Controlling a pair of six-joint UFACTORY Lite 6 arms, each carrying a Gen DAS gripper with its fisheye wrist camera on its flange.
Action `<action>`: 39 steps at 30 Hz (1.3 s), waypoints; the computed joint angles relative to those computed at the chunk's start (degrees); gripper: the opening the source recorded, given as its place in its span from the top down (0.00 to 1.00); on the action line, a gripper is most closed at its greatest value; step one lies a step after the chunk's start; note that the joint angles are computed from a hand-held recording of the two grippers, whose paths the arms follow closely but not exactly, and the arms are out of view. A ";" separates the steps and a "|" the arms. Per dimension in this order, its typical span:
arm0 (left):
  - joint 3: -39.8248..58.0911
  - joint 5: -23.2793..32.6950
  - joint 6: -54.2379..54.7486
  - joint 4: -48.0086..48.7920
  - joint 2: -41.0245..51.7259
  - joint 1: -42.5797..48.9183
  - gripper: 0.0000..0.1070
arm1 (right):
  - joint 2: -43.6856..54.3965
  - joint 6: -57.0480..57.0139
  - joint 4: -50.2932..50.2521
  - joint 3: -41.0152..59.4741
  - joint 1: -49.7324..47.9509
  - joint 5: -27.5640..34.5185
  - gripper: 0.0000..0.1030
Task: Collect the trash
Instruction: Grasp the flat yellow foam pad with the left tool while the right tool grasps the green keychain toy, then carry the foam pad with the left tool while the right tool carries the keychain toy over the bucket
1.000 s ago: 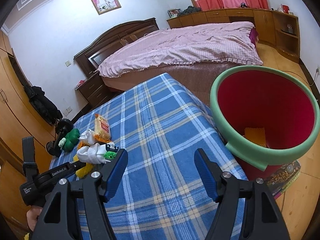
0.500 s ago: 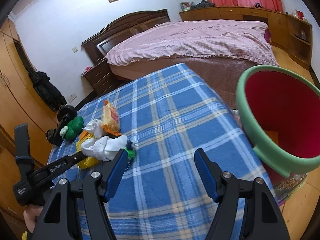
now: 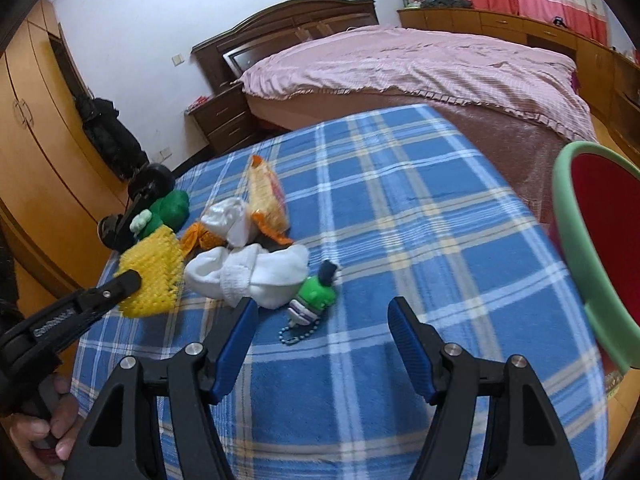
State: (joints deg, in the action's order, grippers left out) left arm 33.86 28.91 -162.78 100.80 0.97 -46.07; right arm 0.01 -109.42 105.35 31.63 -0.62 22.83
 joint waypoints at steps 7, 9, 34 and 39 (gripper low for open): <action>-2.19 -0.42 -2.60 1.97 -1.62 0.39 0.91 | 5.59 -5.20 6.45 2.89 4.12 -2.30 0.60; -2.84 -0.45 -3.48 2.62 -2.05 0.35 0.91 | 5.98 -8.86 10.40 2.78 4.72 -2.54 0.64; 2.23 4.70 7.89 -10.00 -5.10 -10.21 0.91 | -15.79 6.97 -12.96 -9.71 -15.27 10.91 0.69; 5.00 5.73 10.26 -11.84 -3.95 -12.86 0.91 | -21.06 8.68 -17.71 -11.93 -21.64 14.58 0.69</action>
State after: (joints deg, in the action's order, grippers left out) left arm 38.86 34.64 -152.52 88.95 -2.98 -58.93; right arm -21.05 -100.74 87.65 19.69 -22.26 37.41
